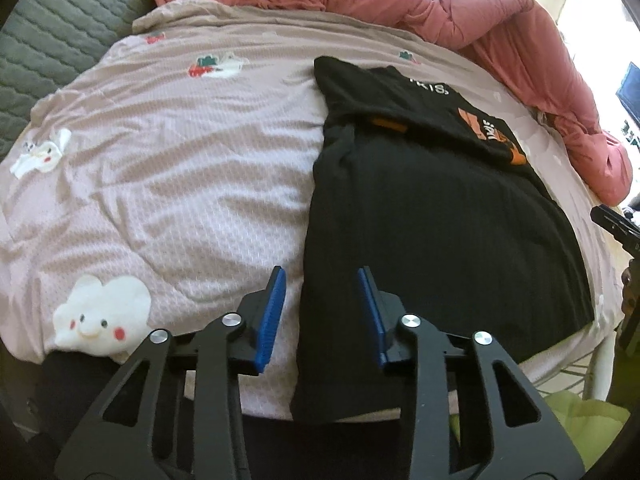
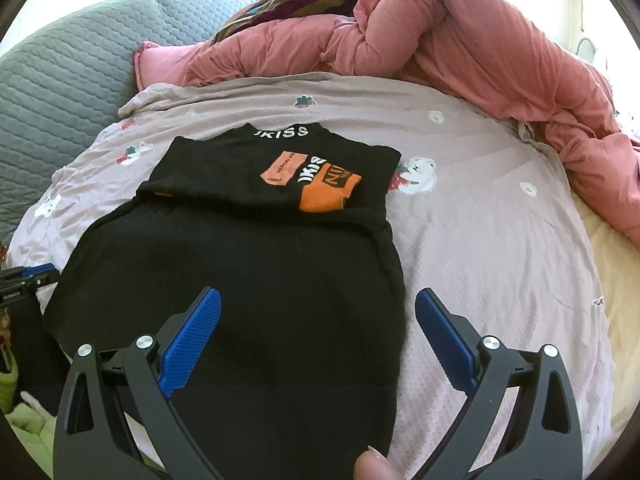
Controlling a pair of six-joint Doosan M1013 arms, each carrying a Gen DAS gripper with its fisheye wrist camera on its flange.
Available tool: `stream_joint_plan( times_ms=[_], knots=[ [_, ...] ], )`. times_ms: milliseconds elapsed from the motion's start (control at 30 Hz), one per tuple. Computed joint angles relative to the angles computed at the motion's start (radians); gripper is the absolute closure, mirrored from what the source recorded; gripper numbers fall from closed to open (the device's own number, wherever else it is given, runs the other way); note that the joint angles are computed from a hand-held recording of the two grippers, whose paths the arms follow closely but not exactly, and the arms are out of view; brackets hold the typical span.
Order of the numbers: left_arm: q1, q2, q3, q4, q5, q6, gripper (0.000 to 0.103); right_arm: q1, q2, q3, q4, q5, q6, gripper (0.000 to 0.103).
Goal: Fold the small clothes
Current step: 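Close the left gripper on the shirt side edge while the right gripper grasps the hem edge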
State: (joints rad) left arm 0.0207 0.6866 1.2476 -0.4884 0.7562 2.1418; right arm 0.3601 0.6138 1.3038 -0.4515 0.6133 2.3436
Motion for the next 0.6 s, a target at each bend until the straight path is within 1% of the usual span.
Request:
stream_joint_plan(
  times_ms=[33,100,267,500,600],
  knots=[
    [0.002,0.001,0.001,-0.006,0.009,0.0,0.083,0.0,-0.002,0.005,-0.002,0.0,0.002,0.006],
    [0.003,0.003,0.0,-0.013,0.025,0.002,0.09,0.0,-0.006,0.013,-0.001,0.001,0.005,0.006],
    [0.004,0.003,0.011,-0.025,0.042,0.022,0.09,-0.001,-0.015,0.037,0.021,0.002,-0.013,0.006],
    [0.009,0.004,0.021,-0.03,0.036,-0.003,0.09,-0.002,-0.037,0.08,0.06,-0.003,-0.044,0.006],
    [0.01,0.006,0.022,-0.026,0.041,-0.007,0.09,-0.009,-0.043,0.094,0.13,0.002,-0.106,0.007]
  ],
)
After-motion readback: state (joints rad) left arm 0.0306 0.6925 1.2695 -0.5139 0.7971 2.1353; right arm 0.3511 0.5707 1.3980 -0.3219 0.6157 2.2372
